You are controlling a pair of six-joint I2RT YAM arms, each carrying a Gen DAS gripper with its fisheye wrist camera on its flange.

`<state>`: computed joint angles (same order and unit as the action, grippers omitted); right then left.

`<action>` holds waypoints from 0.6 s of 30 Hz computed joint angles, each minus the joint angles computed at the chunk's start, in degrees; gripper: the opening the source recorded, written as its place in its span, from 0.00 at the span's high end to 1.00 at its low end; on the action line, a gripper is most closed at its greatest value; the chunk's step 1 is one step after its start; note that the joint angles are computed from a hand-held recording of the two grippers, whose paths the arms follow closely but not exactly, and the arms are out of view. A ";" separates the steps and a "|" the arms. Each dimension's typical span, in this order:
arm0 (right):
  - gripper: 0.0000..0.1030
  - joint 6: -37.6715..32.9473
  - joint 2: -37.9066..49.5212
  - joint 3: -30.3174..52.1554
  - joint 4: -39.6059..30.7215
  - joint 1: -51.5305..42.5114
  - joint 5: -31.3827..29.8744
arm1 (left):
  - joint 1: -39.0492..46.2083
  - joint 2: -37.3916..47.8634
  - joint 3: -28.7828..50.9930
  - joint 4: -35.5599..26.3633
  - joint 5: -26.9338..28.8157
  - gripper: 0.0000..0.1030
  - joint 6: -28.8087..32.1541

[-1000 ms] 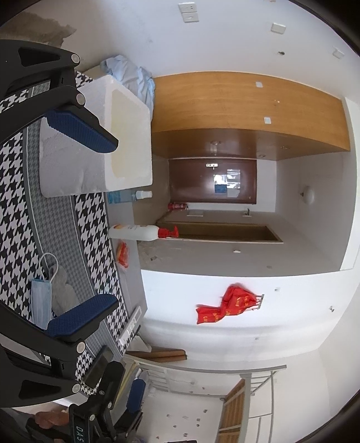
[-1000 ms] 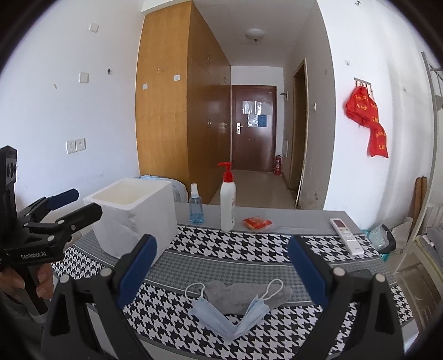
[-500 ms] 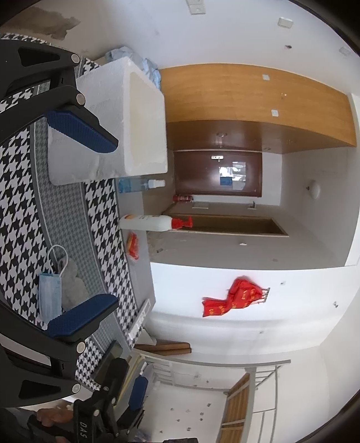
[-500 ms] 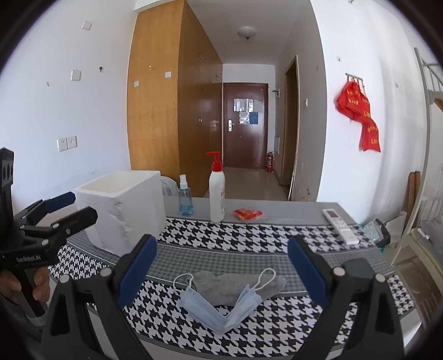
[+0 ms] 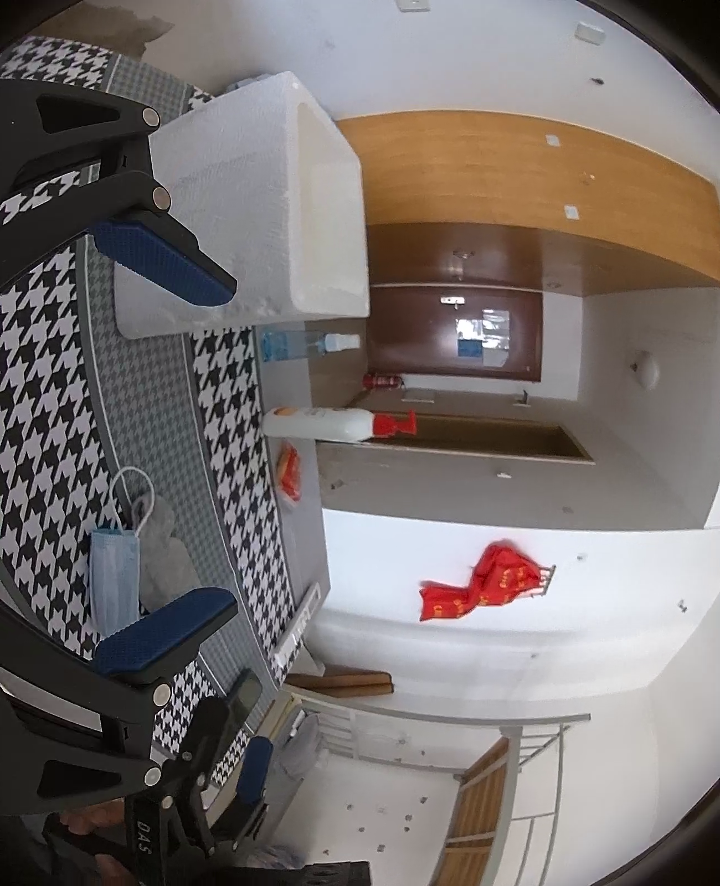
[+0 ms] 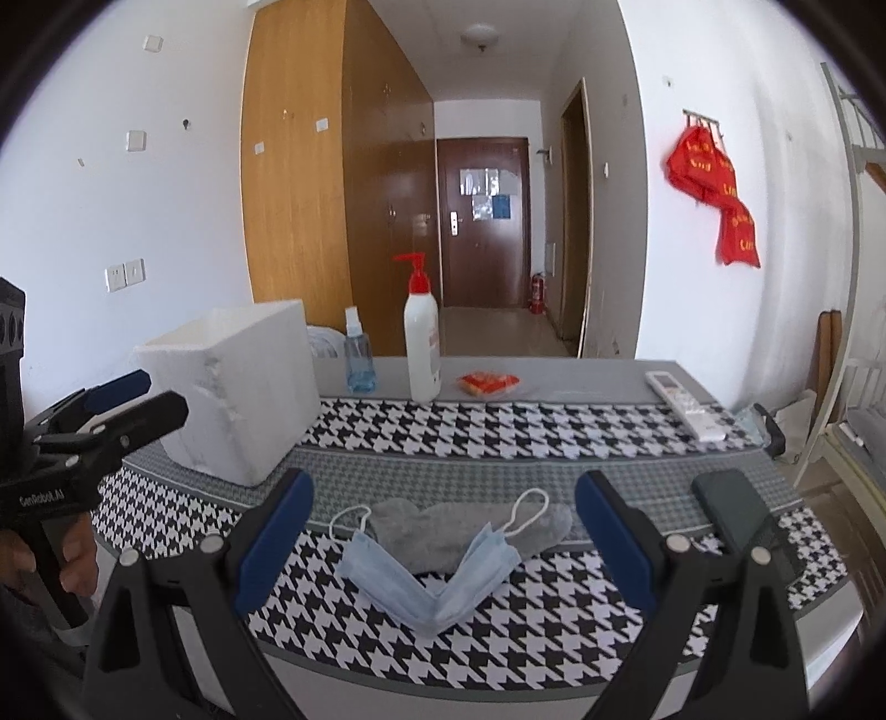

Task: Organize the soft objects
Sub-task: 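Move left tool toward grey sock while right tool approaches blue mask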

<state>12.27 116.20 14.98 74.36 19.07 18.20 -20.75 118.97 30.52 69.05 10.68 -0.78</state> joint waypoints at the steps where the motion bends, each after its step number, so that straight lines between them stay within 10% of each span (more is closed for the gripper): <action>1: 0.05 -0.03 0.45 0.37 -0.22 -0.18 -0.32 | 0.22 0.17 0.05 -0.12 0.12 0.01 -0.15; 18: 0.05 -0.31 9.65 9.74 -7.70 -4.67 -7.33 | -1.01 5.84 8.11 -9.88 -2.04 0.01 -0.14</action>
